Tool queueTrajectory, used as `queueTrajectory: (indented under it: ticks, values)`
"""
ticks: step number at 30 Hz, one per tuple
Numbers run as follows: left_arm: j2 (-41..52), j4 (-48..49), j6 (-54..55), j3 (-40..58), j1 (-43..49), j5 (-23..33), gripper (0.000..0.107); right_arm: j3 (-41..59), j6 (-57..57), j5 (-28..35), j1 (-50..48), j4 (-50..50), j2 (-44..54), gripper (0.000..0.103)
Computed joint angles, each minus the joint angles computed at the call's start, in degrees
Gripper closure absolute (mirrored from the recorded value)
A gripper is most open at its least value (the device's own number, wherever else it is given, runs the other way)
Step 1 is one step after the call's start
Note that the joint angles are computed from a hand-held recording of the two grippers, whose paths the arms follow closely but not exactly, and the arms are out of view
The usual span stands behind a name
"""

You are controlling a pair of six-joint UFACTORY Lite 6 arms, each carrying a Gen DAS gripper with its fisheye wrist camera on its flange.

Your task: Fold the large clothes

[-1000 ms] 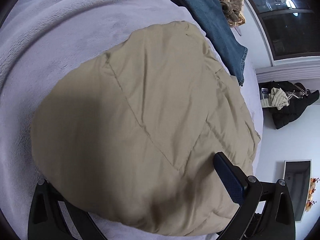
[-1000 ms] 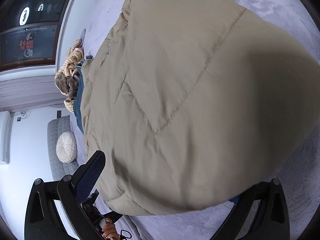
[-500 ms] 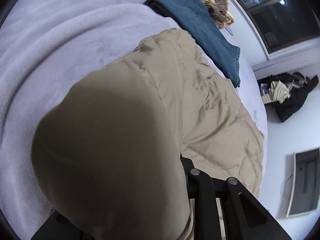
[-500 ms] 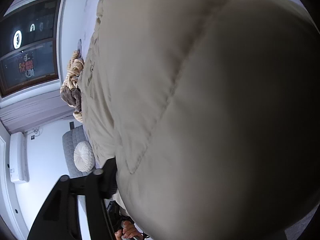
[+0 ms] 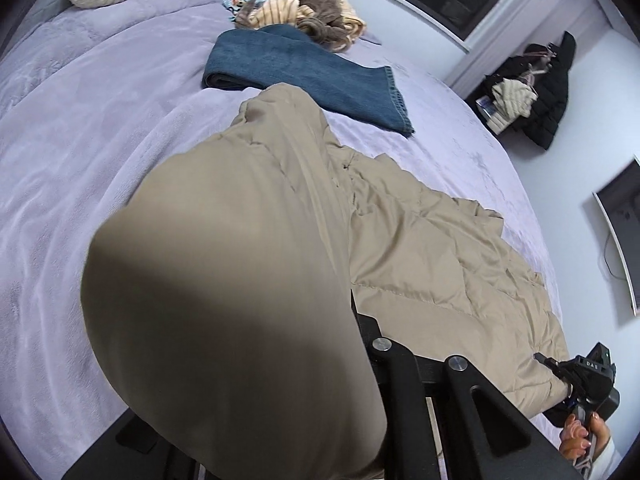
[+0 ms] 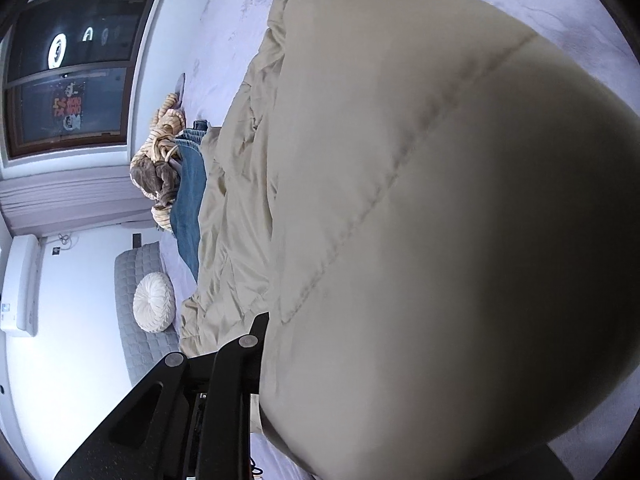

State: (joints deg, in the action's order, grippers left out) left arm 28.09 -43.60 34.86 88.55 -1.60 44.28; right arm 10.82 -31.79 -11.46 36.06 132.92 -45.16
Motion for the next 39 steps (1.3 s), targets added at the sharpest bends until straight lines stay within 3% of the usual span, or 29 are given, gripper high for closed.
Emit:
queueTrajectory:
  ticks: [3,6,10,16,20,21,23,25,28,31,35,38,39]
  values:
    - [-9.4,-0.3,4.9,-10.4,3.6,2.9,0.089,0.4,18.0,-13.4,16.5,-7.9,-2.7,0.079]
    - [-18.9,0.2,7.8,-20.3,6.8,5.2,0.089,1.3,31.4,-25.6,34.3,-8.8,-2.6,0.079]
    - [-32.9,2.8,9.7,-34.3,12.5,9.0,0.089,3.2,45.5,-36.1,53.2,-9.1,0.7,0.079]
    - [-52.1,10.2,9.6,-51.3,21.5,17.3,0.089,5.8,56.4,-48.0,74.1,-5.6,2.6,0.079]
    - [-57.7,14.3,9.0,-58.6,24.0,17.2,0.088,6.4,63.3,-49.6,82.4,-4.6,6.0,0.079]
    - [-58.0,15.3,8.3,-59.7,24.2,16.5,0.088,5.7,66.0,-49.8,84.9,-4.3,6.6,0.078]
    - [-57.8,17.6,6.0,-60.3,24.2,14.9,0.077,5.1,68.8,-48.3,85.7,-4.7,7.8,0.074]
    - [-57.9,18.7,6.3,-59.0,26.3,16.6,0.077,5.2,69.4,-48.1,86.6,-3.6,7.6,0.064]
    - [-58.8,20.6,8.7,-56.3,30.4,20.2,0.076,6.7,60.7,-47.5,85.1,1.4,4.6,0.06]
    - [-59.9,21.9,11.8,-53.1,35.5,24.1,0.076,10.8,50.9,-51.7,86.2,8.2,2.8,0.059]
    - [-59.9,23.7,14.4,-48.7,42.0,26.5,0.076,18.0,48.7,-59.5,92.3,16.0,6.1,0.059]
    - [-61.1,25.6,14.7,-46.7,45.7,24.3,0.076,23.2,51.4,-64.9,96.6,20.5,10.0,0.061]
    - [-62.2,26.1,14.0,-46.5,46.3,22.6,0.076,26.5,52.9,-67.2,99.5,22.9,12.9,0.067]
